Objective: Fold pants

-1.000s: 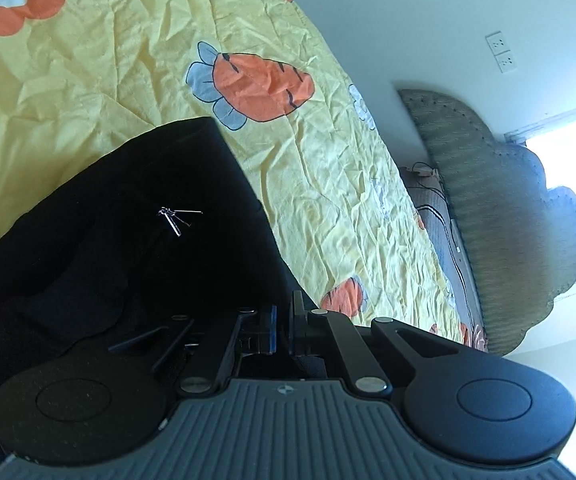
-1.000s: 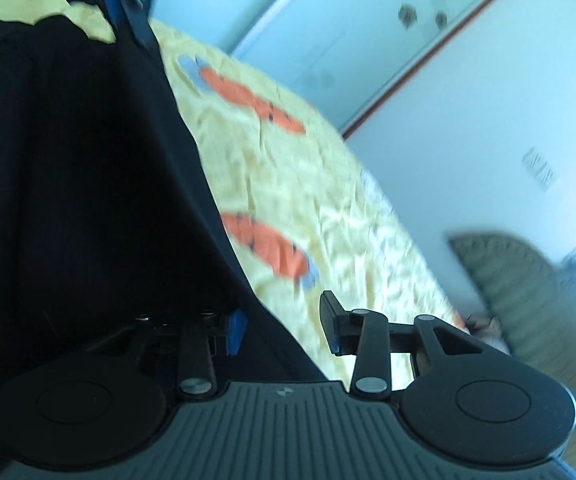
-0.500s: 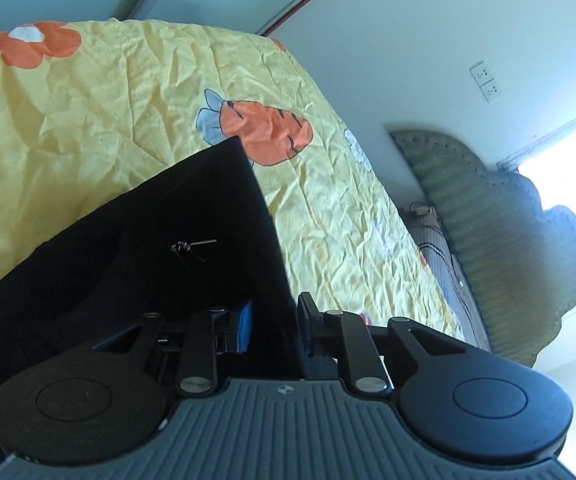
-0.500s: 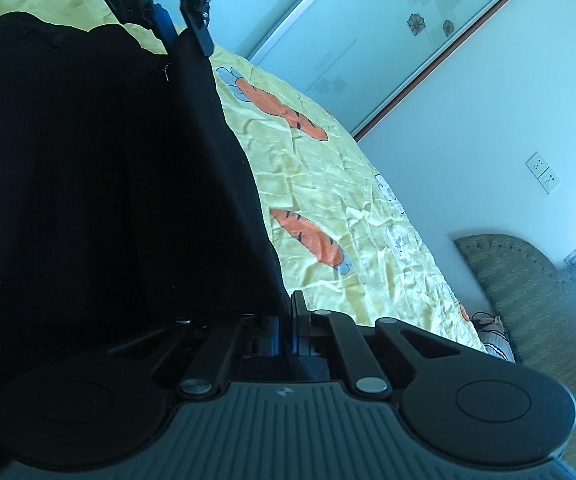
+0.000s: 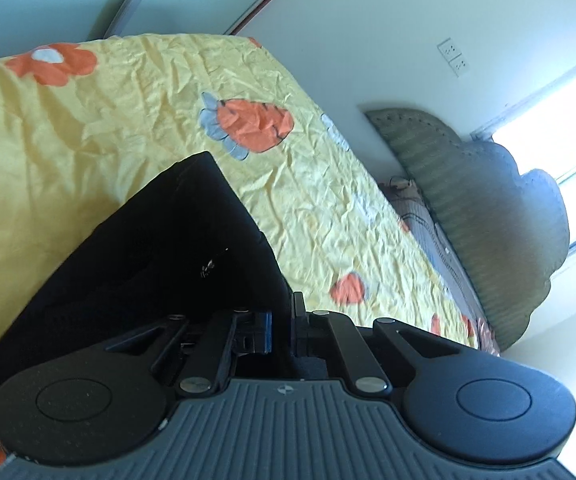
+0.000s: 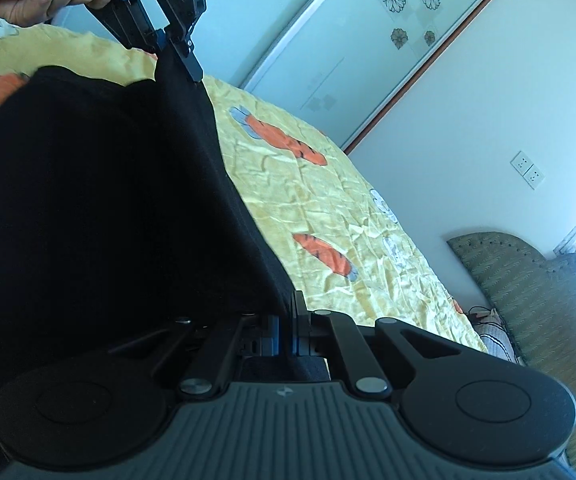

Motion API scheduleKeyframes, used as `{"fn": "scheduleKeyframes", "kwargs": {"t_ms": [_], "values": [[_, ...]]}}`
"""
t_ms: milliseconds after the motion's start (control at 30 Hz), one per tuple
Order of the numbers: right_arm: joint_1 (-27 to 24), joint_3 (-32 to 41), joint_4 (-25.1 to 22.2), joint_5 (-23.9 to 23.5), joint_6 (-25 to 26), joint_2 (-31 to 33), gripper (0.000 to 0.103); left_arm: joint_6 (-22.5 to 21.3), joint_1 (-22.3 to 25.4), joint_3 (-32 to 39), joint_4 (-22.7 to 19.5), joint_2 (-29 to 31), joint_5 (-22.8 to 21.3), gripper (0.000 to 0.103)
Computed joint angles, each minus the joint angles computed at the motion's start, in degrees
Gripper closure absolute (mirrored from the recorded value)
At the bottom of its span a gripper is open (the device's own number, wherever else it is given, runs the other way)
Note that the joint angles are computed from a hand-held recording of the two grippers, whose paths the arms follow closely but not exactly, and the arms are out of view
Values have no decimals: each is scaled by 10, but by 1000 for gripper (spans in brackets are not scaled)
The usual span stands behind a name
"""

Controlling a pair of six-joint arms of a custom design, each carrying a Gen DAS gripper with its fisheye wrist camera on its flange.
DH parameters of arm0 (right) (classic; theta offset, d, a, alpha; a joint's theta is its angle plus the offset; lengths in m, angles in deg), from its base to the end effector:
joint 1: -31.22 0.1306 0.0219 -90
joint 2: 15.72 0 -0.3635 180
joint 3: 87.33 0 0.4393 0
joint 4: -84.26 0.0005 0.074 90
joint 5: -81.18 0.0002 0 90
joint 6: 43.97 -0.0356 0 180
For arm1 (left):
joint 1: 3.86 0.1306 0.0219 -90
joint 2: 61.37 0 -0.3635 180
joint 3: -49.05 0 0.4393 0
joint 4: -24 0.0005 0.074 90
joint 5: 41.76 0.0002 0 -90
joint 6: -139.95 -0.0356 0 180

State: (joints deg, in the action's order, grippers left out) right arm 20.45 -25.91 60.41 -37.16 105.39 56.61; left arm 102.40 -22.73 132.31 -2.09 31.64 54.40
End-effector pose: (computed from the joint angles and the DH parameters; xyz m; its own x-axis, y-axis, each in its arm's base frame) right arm 0.4248 -0.0641 0.3336 -0.0973 -0.7523 -0.6516 -0.5933 0.5695 -0.5689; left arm 0.5309 -0.1860 0.3550 -0.6579 -0.6082 -0.4442 -0.1931 0.7064 -0.6810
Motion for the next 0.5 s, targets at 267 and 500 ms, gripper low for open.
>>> {"fn": "scheduleKeyframes", "kwargs": {"t_ms": [267, 500], "values": [[4, -47, -39, 9, -4, -63, 98, 5, -2, -72, 2, -61, 13, 97], [6, -76, -64, 13, -18, -106, 98, -31, -16, -108, -19, -98, -19, 97]]}}
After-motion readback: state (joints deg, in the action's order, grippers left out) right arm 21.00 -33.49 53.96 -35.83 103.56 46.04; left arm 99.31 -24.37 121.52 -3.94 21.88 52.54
